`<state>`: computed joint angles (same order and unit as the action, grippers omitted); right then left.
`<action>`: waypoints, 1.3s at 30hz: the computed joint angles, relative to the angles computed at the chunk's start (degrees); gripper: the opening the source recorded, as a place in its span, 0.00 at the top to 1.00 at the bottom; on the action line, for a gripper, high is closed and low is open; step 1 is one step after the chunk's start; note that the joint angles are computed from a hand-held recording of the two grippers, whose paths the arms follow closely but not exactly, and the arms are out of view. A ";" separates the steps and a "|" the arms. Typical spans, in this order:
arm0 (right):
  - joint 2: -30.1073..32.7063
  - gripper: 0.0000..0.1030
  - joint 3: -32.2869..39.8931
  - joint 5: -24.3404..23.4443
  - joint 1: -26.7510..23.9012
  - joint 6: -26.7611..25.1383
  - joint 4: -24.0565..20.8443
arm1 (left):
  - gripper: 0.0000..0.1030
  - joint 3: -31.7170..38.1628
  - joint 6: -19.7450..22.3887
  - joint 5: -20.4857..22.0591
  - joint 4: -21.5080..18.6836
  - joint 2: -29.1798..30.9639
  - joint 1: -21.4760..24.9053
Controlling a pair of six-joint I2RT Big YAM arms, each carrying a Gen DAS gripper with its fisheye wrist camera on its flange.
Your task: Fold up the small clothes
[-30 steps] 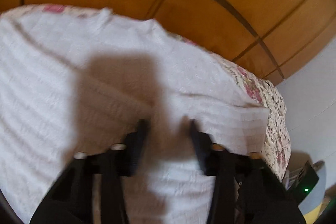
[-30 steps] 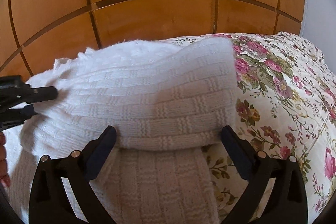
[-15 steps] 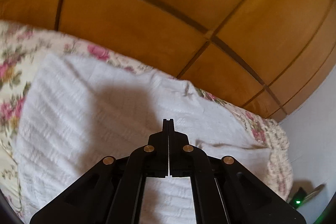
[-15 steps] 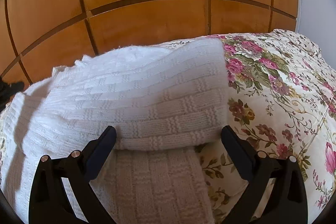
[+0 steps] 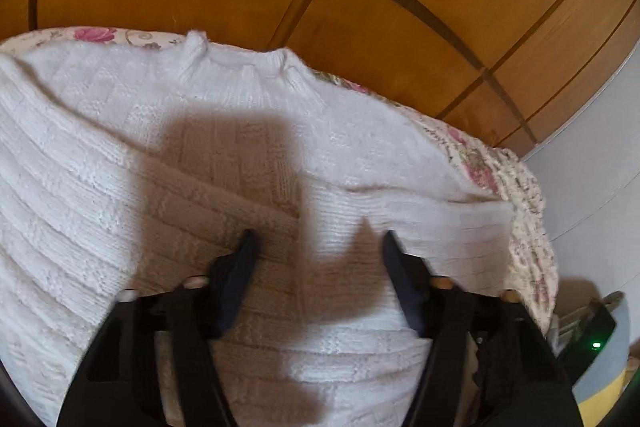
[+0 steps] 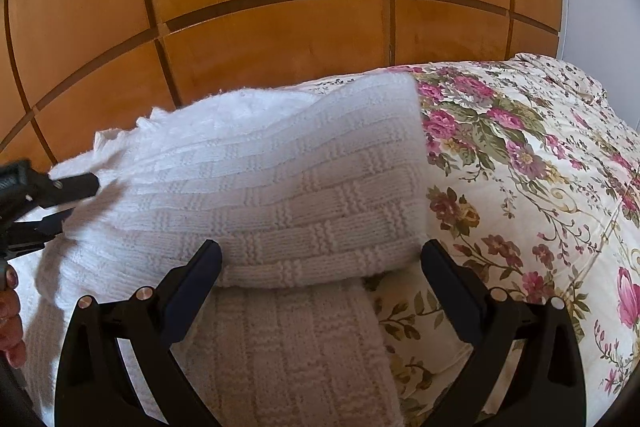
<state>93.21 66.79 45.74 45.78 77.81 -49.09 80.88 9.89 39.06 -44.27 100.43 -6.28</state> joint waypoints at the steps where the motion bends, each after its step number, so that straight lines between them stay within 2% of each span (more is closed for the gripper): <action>1: 0.02 0.03 0.02 -0.07 -0.04 0.01 -0.04 | 0.73 0.30 0.47 -0.21 -0.63 0.18 -0.18; 2: 0.07 0.03 0.07 -0.15 -0.07 0.08 -0.15 | 0.87 0.45 0.67 -0.34 -0.94 0.27 -0.24; 3: 0.08 0.03 0.10 -0.20 -0.09 0.08 -0.18 | 0.94 0.64 0.95 0.22 -1.22 0.27 -0.09; 9: 0.10 0.03 0.22 -0.40 -0.09 0.12 -0.27 | 0.95 -1.58 0.05 2.65 4.96 -3.00 1.24; 14: 0.06 0.03 0.12 -0.10 0.02 0.71 -0.20 | 0.95 -2.41 -5.72 3.11 11.10 -4.19 3.66; 21: -0.44 0.03 -0.58 -0.11 -0.05 1.99 0.25 | 0.95 -2.13 -11.09 -0.89 16.71 -2.57 9.71; 25: -0.84 0.03 -1.25 -0.74 -0.34 2.67 0.84 | 0.95 -2.03 -9.44 -1.94 14.58 -0.22 11.49; 27: -0.98 0.03 -1.32 -0.83 -0.35 2.89 0.76 | 0.95 -3.91 -7.19 -1.99 15.14 0.01 11.68; 29: -0.74 0.03 -0.49 -2.18 -0.89 4.40 -1.81 | 0.95 -6.20 -8.19 -0.06 17.47 -0.05 12.18; 32: -0.84 0.03 0.05 -6.72 -3.22 5.18 -3.26 | 0.91 -5.71 -10.92 4.01 17.65 1.22 13.36; 34: -0.38 0.03 0.94 -10.01 -5.79 3.52 -3.42 | 0.87 -5.45 -11.72 6.46 17.87 2.04 13.98; 35: 0.02 0.03 1.60 -10.23 -6.58 2.62 -3.85 | 0.78 -5.59 -11.88 8.35 18.33 2.23 14.27; 36: 0.29 0.03 2.18 -9.87 -7.35 1.10 -3.66 | 0.63 -5.73 -11.56 9.95 18.53 2.26 14.42; 37: 0.62 0.03 2.82 -9.06 -7.95 -0.44 -3.51 | 0.55 -5.99 -10.94 11.59 19.00 2.15 14.52; 38: 0.80 0.03 3.38 -7.74 -8.38 -1.64 -3.46 | 0.41 -6.65 -9.78 12.50 19.78 1.57 14.40; 39: 0.63 0.03 3.47 -5.94 -8.51 -1.52 -3.57 | 0.33 -7.31 -9.28 11.98 20.41 0.88 13.90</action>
<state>93.84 70.26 39.80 37.26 76.30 -52.66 73.57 0.61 51.04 -23.86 101.31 7.62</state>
